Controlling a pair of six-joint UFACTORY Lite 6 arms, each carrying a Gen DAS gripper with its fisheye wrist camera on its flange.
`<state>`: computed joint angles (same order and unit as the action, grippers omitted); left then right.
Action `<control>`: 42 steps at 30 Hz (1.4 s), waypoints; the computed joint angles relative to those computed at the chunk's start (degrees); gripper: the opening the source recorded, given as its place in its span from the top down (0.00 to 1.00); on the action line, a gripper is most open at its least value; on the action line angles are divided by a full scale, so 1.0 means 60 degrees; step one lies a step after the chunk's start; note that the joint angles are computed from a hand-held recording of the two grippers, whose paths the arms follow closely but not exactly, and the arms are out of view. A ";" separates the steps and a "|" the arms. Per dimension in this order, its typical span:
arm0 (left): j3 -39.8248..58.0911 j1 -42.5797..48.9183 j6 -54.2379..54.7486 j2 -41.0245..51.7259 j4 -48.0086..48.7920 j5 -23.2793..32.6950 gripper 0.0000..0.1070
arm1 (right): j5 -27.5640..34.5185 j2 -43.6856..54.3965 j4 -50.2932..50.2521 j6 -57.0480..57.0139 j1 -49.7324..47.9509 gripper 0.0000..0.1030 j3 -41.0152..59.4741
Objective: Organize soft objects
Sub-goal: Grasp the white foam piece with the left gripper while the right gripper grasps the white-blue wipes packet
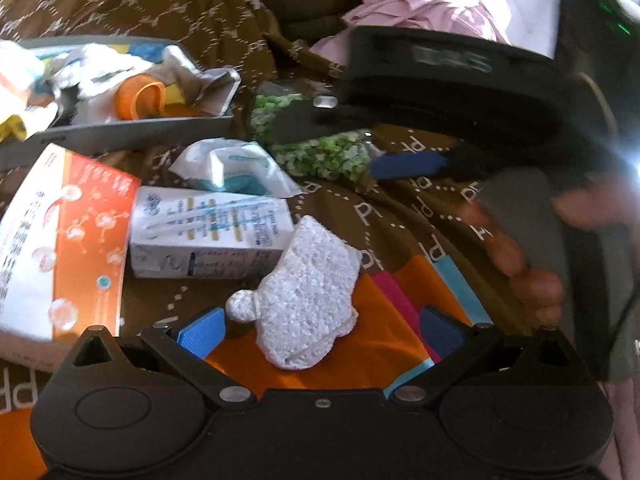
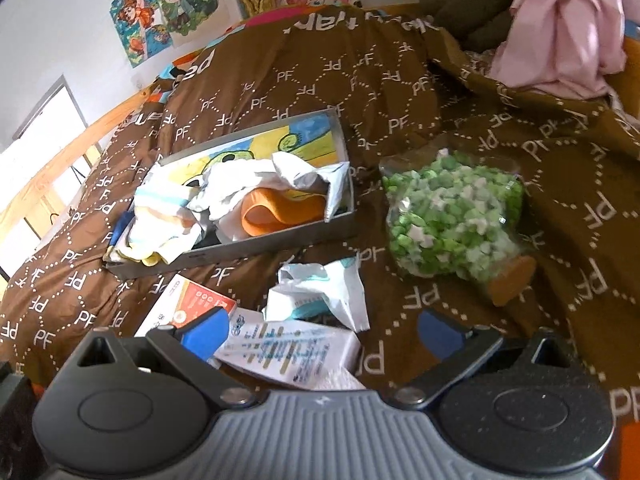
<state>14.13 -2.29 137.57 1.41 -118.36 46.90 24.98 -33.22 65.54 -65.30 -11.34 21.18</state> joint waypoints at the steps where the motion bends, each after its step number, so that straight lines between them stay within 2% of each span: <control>1: 0.0025 -0.0120 0.0084 0.0052 -0.0082 -0.0020 0.04 | -0.0086 0.0216 0.0257 -0.0278 0.0071 0.00 0.0068; 6: -0.0060 -0.0360 0.0463 -0.0021 -0.0411 -0.0007 0.06 | -0.0210 0.1292 0.1543 -0.1581 0.0281 0.00 0.0465; 10: 0.0115 -0.0426 0.0391 0.0194 -0.0561 -0.0003 0.12 | -0.0363 0.1967 0.2277 -0.2372 0.0409 0.00 0.0751; 16: 0.0383 -0.0399 0.0428 0.0737 -0.0954 0.0164 0.27 | -0.0260 0.3322 0.3085 -0.2944 0.0319 0.05 0.1371; 22: 0.0555 0.0007 0.0018 0.1102 0.0028 0.0878 0.49 | 0.0071 0.4345 0.3377 -0.3078 0.0119 0.11 0.1885; 25: 0.0607 0.0021 -0.0032 0.1245 0.0299 0.1103 0.54 | 0.0130 0.4644 0.3453 -0.3152 0.0110 0.16 0.2065; 30: 0.0873 0.0006 -0.0295 0.1702 0.0513 0.1359 0.53 | 0.0410 0.5177 0.3367 -0.3038 0.0048 0.24 0.2398; 35: 0.1287 -0.0289 -0.0484 0.2274 0.0437 0.1252 0.33 | 0.0315 0.5528 0.3027 -0.2738 0.0119 0.37 0.2661; 42: 0.2533 -0.0337 -0.1416 0.3843 0.1039 0.1735 0.30 | 0.0135 0.5786 0.2554 -0.2605 0.0242 0.44 0.2912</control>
<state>29.32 -4.31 129.07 24.47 -112.13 57.31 25.79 1.49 80.87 -80.93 -9.89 38.65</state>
